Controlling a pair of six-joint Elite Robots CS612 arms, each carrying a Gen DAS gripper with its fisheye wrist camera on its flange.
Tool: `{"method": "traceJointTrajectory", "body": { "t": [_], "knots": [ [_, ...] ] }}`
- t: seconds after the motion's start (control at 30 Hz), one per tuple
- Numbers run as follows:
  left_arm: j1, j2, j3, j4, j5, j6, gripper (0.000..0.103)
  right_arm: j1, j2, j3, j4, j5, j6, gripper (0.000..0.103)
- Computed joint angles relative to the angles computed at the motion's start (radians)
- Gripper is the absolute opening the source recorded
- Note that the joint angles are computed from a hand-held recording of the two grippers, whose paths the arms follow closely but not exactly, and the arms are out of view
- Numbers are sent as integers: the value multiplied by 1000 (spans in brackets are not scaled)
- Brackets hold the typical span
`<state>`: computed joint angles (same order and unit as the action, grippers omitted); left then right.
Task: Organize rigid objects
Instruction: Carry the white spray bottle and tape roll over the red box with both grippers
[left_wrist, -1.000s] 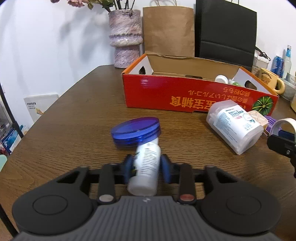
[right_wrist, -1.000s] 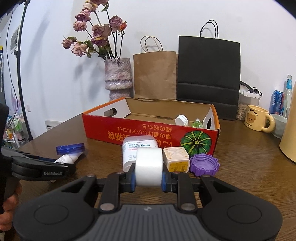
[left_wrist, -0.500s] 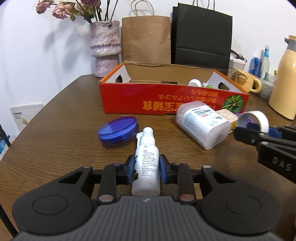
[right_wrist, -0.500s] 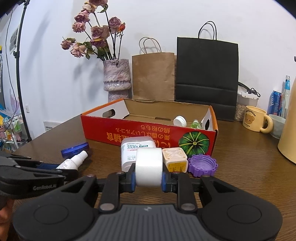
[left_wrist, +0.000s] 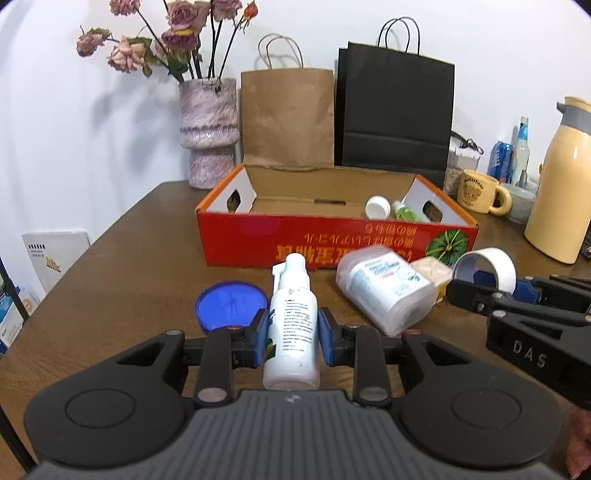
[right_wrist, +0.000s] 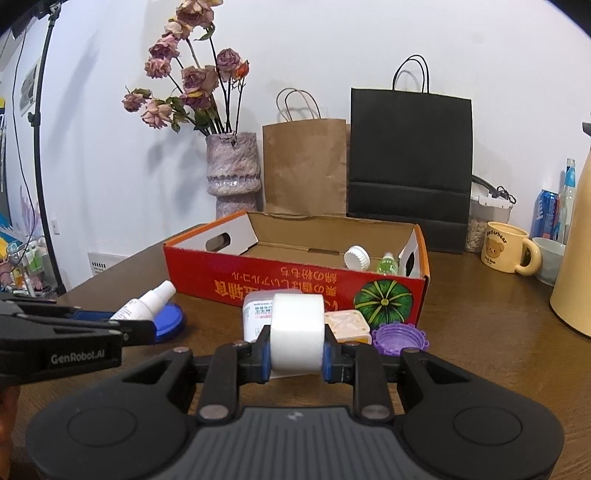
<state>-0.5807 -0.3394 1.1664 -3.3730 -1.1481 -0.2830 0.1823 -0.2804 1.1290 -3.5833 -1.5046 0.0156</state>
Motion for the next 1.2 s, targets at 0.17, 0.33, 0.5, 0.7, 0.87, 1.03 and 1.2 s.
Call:
{"method": "traceJointTrajectory", "body": {
  "t": [0.17,0.33,0.5,0.7,0.87,1.03,1.2],
  "knots": [
    [-2,0,-13,-18,10,15,29,-1,-1,-9,-8,-4,3,24],
    [-3,3,-35,-31,14,31,29,-3,0,-24,-16,-8,2,24],
    [-3,11,-64,-33,19,43,29,-4,4,-48,-15,-10,2,24],
    [-1,23,-102,-29,23,54,29,-4,10,-77,-5,-11,-2,24],
    [2,35,-136,-19,29,57,29,-3,21,-114,4,-17,-11,24],
    [8,51,-181,-3,33,58,29,-4,36,-158,25,-20,-14,24],
    [12,70,-229,16,39,60,29,-5,58,-212,53,-22,-10,24]
  ]
}}
